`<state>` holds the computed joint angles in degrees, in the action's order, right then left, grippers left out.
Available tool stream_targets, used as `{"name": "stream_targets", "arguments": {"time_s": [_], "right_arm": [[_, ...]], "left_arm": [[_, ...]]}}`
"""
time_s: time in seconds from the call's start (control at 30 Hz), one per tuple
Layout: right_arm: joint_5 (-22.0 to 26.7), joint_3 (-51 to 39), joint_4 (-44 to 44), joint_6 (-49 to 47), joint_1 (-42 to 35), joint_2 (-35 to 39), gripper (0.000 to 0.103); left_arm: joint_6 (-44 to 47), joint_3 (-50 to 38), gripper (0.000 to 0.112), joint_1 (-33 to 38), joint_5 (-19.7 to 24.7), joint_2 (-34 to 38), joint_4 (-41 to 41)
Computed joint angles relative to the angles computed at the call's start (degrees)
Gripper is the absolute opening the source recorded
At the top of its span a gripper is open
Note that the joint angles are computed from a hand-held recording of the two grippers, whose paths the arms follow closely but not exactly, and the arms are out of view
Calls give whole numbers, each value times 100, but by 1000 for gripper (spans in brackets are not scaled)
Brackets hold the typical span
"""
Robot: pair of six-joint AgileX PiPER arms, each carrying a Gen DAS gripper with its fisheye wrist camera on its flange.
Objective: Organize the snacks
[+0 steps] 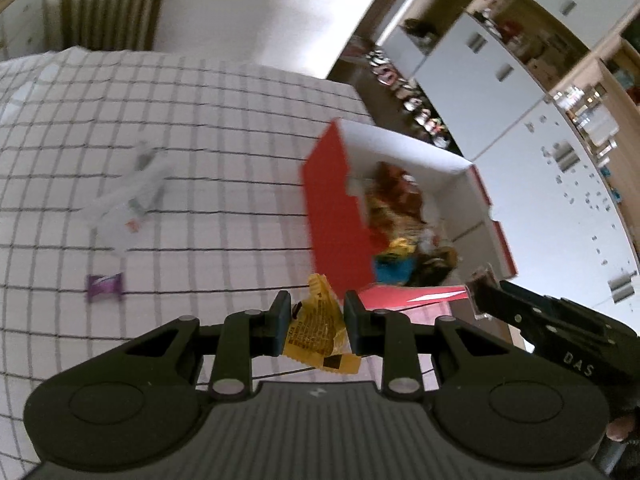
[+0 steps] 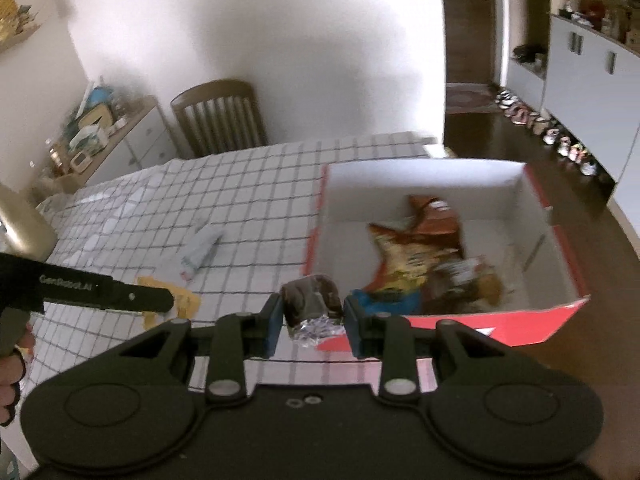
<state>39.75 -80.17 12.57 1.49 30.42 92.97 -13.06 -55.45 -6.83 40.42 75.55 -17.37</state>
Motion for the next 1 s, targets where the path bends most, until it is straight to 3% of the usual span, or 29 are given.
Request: {"name": "stream_targets", "arguments": {"time_s": [0.43,0.73,1.0], "right_arm": [[-130,95,629,-1154,-1291,72,31],[-48,-525,959,-1821,-1814,856,31],[60,-1306,645,-1623,-1771,1906,31]], "left_arm": [[-1628,-1944,28,-1542,99,1433,1594],[-1953,-3394,28,-1713,599,2741,2099],[-2069,-3876,28,-1673,785,3389,2133]]}}
